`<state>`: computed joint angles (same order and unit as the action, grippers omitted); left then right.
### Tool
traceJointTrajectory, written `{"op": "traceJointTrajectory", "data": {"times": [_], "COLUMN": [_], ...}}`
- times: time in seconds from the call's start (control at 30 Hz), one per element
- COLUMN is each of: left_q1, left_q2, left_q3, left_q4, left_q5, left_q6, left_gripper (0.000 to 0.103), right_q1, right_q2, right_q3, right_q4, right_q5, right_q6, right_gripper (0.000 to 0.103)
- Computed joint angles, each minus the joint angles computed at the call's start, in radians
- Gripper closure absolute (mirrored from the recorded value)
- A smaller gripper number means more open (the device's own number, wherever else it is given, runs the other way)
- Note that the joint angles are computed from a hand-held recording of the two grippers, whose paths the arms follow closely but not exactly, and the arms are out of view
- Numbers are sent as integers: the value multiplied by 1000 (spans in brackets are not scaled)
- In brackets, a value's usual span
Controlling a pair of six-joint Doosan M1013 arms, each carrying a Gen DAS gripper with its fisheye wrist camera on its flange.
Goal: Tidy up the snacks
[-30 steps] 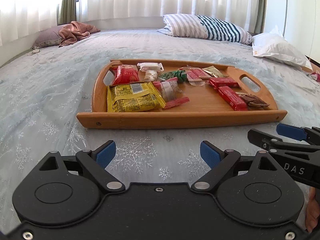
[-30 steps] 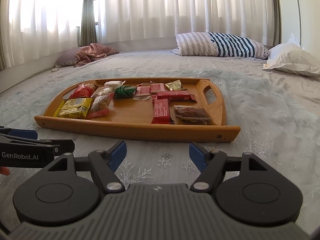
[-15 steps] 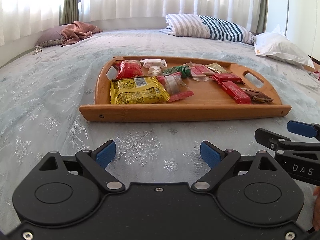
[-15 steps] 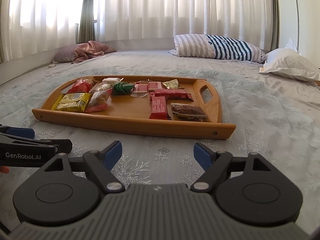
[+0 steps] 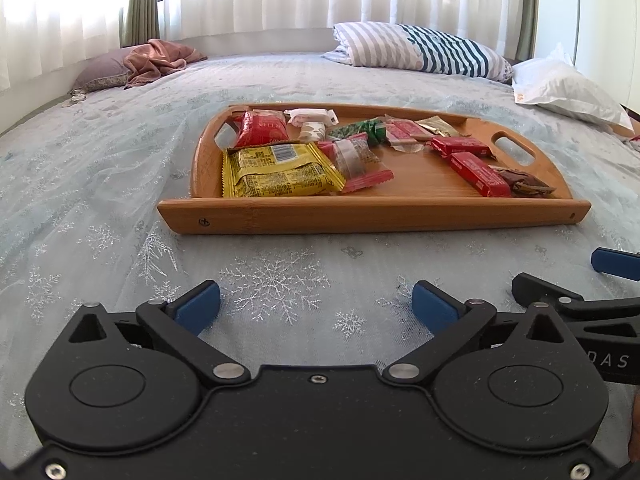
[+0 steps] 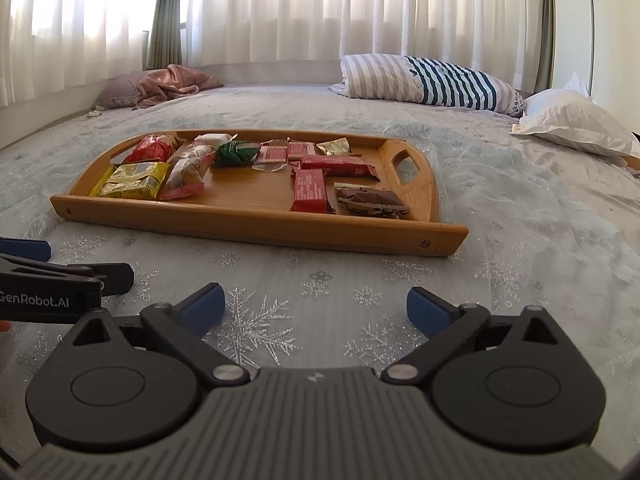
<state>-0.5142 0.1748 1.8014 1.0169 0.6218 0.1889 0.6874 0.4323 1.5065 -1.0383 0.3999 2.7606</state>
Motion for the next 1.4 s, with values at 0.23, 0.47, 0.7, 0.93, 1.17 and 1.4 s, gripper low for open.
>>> {"op": "traceJointTrajectory", "data": {"times": [0.23,0.47,0.7,0.93,1.17,1.4], "left_q1": [1,0,-5,-3,-3,-3], "left_q2": [3,4,3,5,5,5], "left_q3": [4,3,8,2,1,2], "left_q4": [17,19,44,22,22,23], "left_q5": [-5,-2,9,14,13,13], "left_q6": [-26,-29,-55,-28,-28,-29], "left_gripper": [0,0,0,0,0,0], "right_q1": [-5,-11,-10,-9,-9,-9], "right_q2": [2,3,4,4,4,5], "right_q3": [-1,-1,-3,-3,-3,-3], "right_q4": [37,82,80,78,78,77], "right_q5": [-8,-27,-24,-24,-24,-23], "right_q6": [-30,-68,-73,-72,-72,-72], "right_gripper": [0,0,0,0,0,0]}}
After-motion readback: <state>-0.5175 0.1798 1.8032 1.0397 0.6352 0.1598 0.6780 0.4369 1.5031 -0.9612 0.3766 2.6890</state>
